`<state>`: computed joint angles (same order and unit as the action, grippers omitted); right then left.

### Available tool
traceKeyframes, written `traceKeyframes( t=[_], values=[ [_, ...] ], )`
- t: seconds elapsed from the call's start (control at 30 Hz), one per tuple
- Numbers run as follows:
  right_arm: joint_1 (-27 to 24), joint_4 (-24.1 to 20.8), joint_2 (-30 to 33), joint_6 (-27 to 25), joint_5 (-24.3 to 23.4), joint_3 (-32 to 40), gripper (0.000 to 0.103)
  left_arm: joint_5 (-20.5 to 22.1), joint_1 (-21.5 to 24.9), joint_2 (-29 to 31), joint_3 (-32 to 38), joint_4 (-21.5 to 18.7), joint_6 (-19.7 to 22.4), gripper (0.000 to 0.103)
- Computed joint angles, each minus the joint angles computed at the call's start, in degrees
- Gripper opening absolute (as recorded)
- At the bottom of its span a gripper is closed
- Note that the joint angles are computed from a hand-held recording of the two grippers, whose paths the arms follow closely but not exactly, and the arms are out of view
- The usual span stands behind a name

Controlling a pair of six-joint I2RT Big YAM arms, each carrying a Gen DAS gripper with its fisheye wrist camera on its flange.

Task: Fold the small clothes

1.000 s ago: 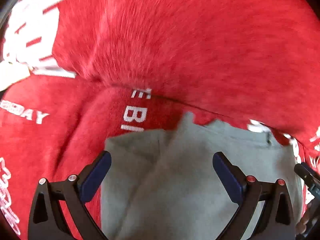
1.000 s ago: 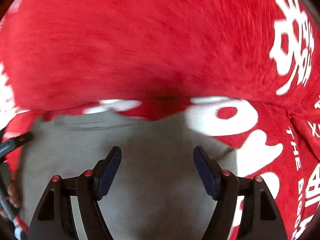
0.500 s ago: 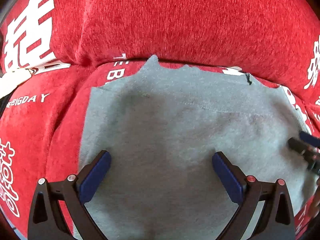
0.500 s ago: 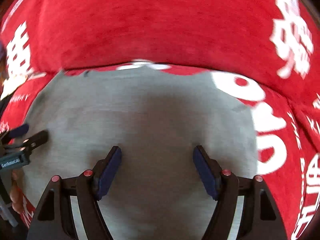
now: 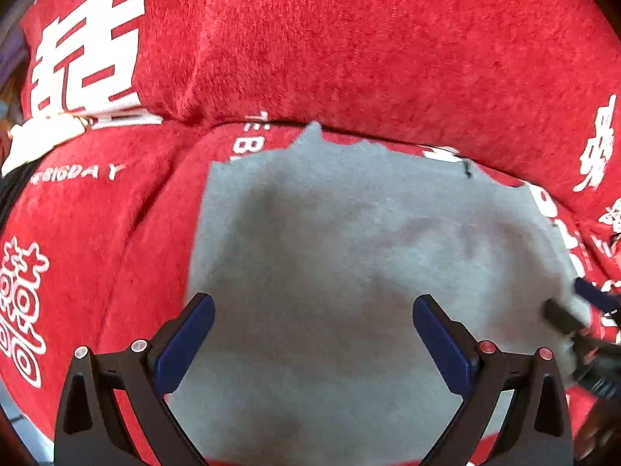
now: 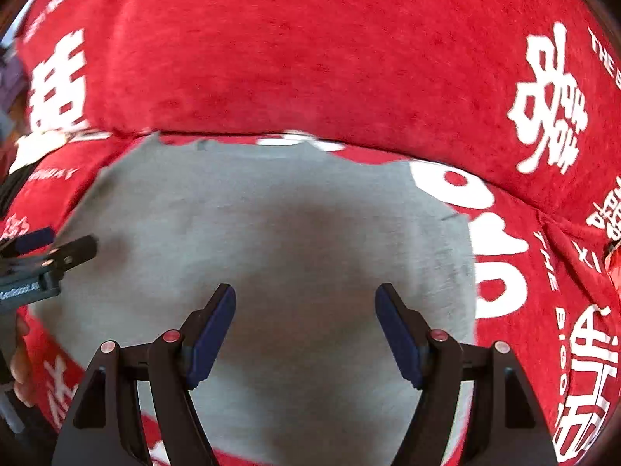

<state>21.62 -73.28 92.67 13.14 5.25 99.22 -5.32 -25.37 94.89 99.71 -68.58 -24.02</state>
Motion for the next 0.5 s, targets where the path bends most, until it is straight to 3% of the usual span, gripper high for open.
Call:
traceKeyframes(
  t=[0.17,0.23,0.3,0.5],
  values=[
    [2.7,-1.3,0.3,1.8,-0.9,-1.6,0.077,-2.7,-2.0,-0.9,-3.4,-0.7,1.3,0.102],
    [2.4,-0.7,-1.1,2.1,-0.5,-4.2,0.077,-0.6,-0.9,-2.8,-7.1,1.9,0.5,0.103],
    [0.6,1.2,-3.6,3.4,-2.2,-7.1,0.077,2.2,0.6,-5.3,-10.2,3.8,-0.9,0.103],
    [-6.2,-0.4,-9.1,5.1,-3.9,-12.8,0.078,1.2,0.2,-8.1,-12.4,2.3,3.9,0.103]
  ],
)
